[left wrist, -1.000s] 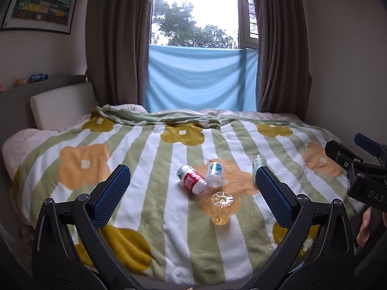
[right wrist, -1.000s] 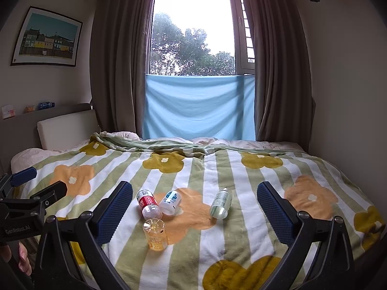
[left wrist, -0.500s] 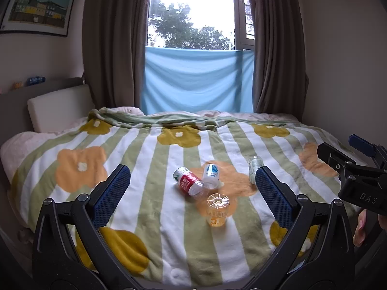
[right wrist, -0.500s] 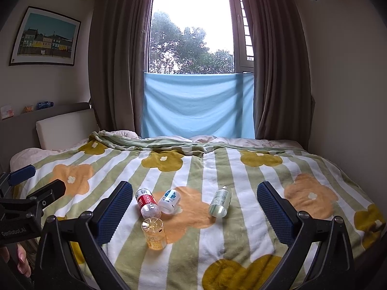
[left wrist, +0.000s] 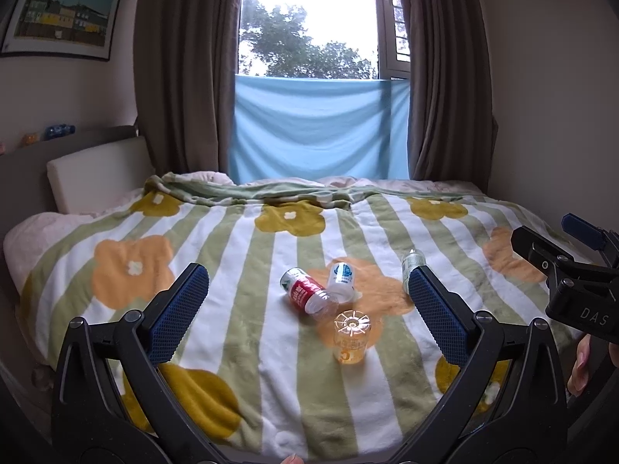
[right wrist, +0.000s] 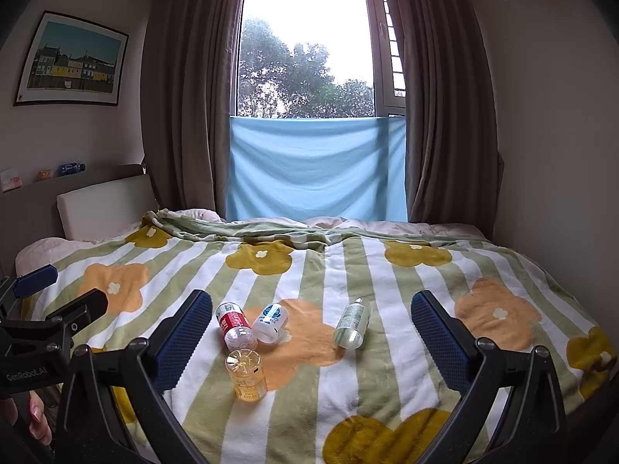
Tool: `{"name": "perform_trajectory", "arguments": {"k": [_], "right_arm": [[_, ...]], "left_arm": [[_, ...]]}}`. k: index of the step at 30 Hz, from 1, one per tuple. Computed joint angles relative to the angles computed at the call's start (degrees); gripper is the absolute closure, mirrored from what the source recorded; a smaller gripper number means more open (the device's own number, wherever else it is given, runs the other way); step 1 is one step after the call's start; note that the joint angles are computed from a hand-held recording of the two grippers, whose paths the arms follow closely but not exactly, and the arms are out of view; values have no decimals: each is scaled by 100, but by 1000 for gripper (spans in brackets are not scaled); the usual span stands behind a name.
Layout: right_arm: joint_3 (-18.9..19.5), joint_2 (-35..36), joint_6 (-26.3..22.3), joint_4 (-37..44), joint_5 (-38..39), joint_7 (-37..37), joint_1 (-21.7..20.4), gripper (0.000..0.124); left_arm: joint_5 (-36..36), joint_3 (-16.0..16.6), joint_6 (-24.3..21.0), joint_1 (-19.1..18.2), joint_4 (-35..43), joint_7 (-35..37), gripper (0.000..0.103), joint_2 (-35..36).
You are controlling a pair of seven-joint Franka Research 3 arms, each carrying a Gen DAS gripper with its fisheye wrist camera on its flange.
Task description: Flip cup upside down
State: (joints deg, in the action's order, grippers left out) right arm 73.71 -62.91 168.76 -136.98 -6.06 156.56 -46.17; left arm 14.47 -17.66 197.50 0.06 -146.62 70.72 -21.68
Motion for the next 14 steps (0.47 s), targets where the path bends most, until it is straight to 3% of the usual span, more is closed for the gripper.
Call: {"name": "perform_trajectory", "arguments": {"k": [7, 14], "right_arm": [[-7, 15, -5, 11, -19, -6, -8, 21], [-12, 29, -11, 16, -25, -8, -9, 21]], "left_arm": [[-456, -670, 281, 649, -94, 220, 0, -125], [-575, -447, 493, 394, -147, 379, 0, -48]]}}
